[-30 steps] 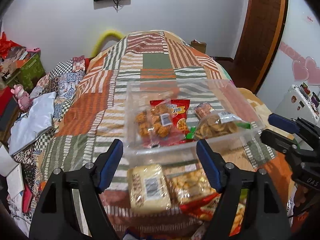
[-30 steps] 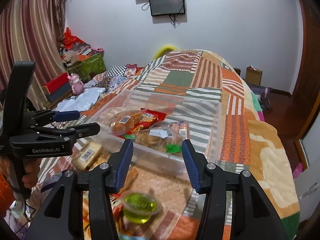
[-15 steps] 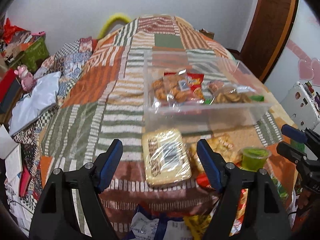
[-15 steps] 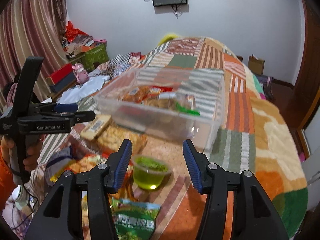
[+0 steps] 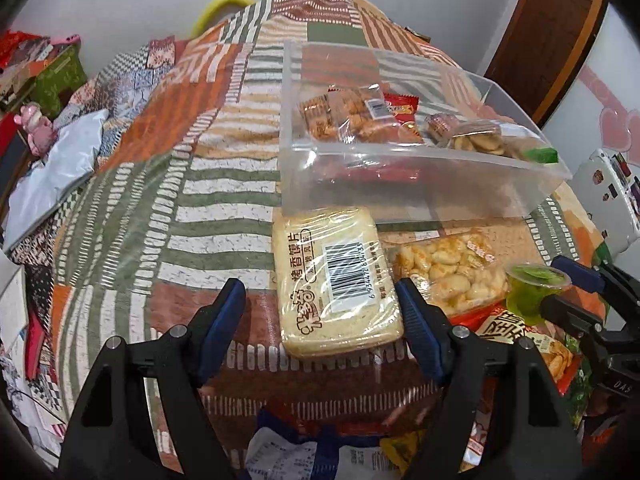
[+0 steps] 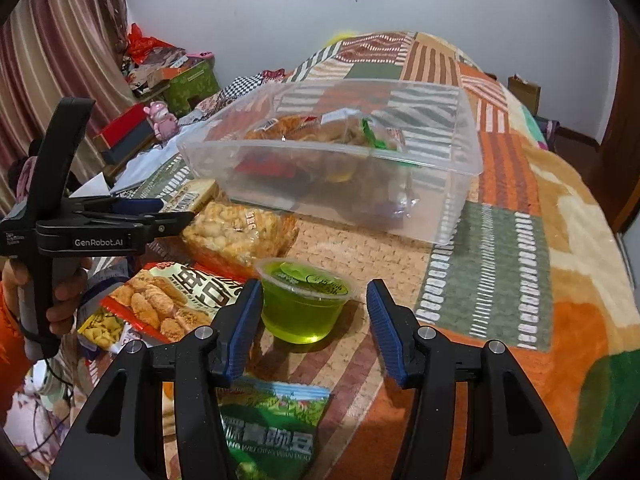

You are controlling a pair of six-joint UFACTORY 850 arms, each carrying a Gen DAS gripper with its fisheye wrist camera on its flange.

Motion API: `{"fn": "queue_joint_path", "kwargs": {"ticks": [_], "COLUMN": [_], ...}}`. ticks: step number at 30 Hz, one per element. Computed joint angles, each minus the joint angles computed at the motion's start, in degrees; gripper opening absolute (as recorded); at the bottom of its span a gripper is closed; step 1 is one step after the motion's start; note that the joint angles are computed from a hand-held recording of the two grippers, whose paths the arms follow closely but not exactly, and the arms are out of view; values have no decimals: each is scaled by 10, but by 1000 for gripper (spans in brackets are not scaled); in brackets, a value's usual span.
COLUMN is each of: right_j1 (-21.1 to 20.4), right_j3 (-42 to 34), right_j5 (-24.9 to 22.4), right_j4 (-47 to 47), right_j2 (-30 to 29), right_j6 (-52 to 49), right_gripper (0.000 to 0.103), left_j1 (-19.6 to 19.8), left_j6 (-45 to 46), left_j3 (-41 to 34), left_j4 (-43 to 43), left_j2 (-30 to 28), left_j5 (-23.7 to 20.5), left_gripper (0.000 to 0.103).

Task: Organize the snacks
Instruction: 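Grasp the cream wrapped cake with the left gripper while the right grasps the green jelly cup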

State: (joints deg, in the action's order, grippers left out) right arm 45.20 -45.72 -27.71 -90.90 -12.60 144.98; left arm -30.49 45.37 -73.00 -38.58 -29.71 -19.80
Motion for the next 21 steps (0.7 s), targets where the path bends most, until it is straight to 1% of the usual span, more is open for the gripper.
{"fn": "queue_joint_path", "kwargs": {"ticks": [3, 6, 8, 9, 10, 12, 13, 14, 15, 18, 21], "right_j1": [-7, -11, -15, -18, -20, -23, -24, -24, -23, -17, -12], "right_j3": [0, 1, 1, 2, 4, 6, 8, 10, 12, 8, 6], "right_j5": [13, 28, 37, 42, 45, 53, 53, 53, 55, 43, 30], "right_j4": [-20, -41, -57, -67, -81, -110, -120, -133, -152, -119, -86], "right_j2": [-4, -8, -11, -12, -11, -11, -11, -10, -8, -10, -9], "right_j6": [19, 41, 61, 72, 88, 120, 131, 146, 164, 131, 99], "right_gripper": [54, 54, 54, 54, 54, 54, 54, 48, 46, 46, 46], "left_j1": [2, 2, 0, -1, -1, -3, -4, -4, -3, -2, 0], "left_j6": [-9, -11, -15, -12, -4, -4, 3, 7, 10, 14, 42], "left_j3": [-12, -18, -23, -25, -25, -21, -18, -16, -14, -3, 9], "left_j4": [2, 1, 6, 5, -2, 1, -5, -8, -11, -14, -39], "left_j2": [-10, -16, -21, -24, -25, -23, -21, -19, -18, -7, 5], "left_j5": [-13, -17, -22, -26, -29, -21, -16, -15, -14, -2, 5], "left_gripper": [76, 74, 65, 63, 57, 57, 56, 56, 56, 55, 55]}}
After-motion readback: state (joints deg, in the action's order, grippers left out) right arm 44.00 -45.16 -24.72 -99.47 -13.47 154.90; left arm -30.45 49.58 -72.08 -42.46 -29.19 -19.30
